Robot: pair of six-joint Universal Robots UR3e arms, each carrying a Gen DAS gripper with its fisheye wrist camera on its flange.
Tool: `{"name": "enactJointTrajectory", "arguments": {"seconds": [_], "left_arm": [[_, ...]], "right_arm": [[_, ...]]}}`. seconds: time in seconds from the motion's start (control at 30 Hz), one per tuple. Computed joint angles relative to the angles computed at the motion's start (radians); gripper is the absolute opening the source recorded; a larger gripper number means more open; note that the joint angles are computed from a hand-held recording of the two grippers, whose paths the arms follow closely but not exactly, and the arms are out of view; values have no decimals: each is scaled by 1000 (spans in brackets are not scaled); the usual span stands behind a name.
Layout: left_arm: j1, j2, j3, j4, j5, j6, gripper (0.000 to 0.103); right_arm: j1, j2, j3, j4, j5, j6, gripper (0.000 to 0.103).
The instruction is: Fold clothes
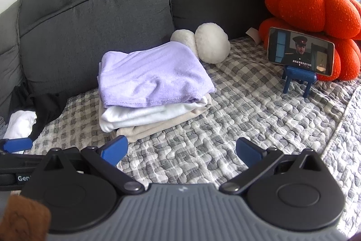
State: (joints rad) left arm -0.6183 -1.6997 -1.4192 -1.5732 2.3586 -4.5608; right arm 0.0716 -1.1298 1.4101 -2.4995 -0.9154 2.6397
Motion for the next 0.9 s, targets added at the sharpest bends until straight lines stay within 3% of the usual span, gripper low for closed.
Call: {"name": "enactJointTrajectory", "arguments": {"seconds": [0.9], "left_arm": [[4, -45, 54, -38, -23, 6, 102]], "right_arm": [[19, -7, 22, -43, -56, -47, 103]]}}
